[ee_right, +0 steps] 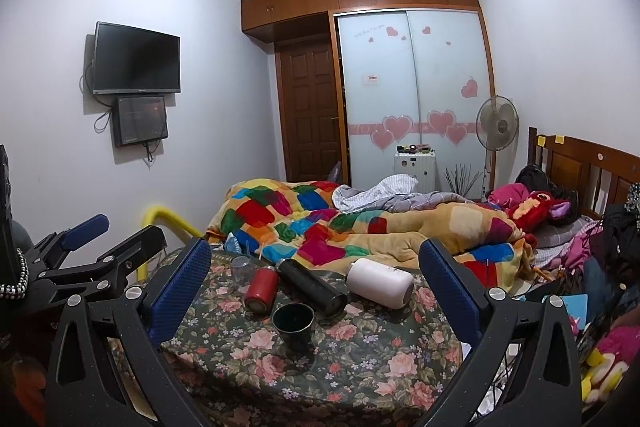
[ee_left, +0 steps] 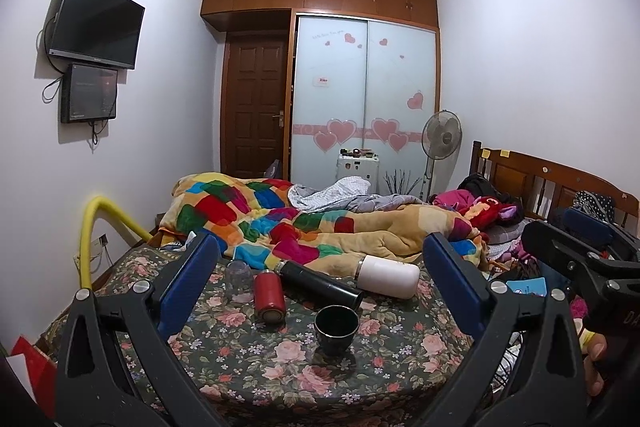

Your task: Flip cup upright

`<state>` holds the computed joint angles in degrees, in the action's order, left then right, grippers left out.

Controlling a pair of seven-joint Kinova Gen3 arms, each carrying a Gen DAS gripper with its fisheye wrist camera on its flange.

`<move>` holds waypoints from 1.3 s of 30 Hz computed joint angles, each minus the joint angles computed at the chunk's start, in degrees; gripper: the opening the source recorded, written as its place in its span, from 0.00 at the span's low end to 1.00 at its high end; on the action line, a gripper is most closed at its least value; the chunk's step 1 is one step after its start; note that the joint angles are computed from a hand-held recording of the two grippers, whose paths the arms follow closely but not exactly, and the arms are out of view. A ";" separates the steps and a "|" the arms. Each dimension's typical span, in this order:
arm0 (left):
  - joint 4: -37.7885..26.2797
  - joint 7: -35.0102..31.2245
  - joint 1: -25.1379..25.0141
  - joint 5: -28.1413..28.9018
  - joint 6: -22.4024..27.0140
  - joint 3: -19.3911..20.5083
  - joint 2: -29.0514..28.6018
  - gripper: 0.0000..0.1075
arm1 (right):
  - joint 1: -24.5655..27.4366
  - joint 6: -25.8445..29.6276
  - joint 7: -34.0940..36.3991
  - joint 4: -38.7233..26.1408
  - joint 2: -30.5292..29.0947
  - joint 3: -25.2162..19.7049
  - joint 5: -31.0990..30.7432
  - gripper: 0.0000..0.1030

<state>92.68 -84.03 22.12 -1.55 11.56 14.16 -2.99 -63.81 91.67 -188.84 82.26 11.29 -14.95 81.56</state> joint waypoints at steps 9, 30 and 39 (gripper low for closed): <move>-0.17 -2.73 0.72 2.59 0.40 -0.83 -0.16 0.96 | -0.02 -0.02 -0.53 0.43 -0.18 0.00 -0.07 1.00; -0.38 -8.67 1.40 8.14 0.87 -1.75 0.02 0.96 | 0.02 0.22 -1.09 0.57 -0.08 -0.22 -0.20 1.00; 0.66 -13.25 1.66 13.68 0.58 -3.80 -0.12 0.96 | 0.27 -0.26 -0.03 -0.38 0.46 0.00 -0.98 1.00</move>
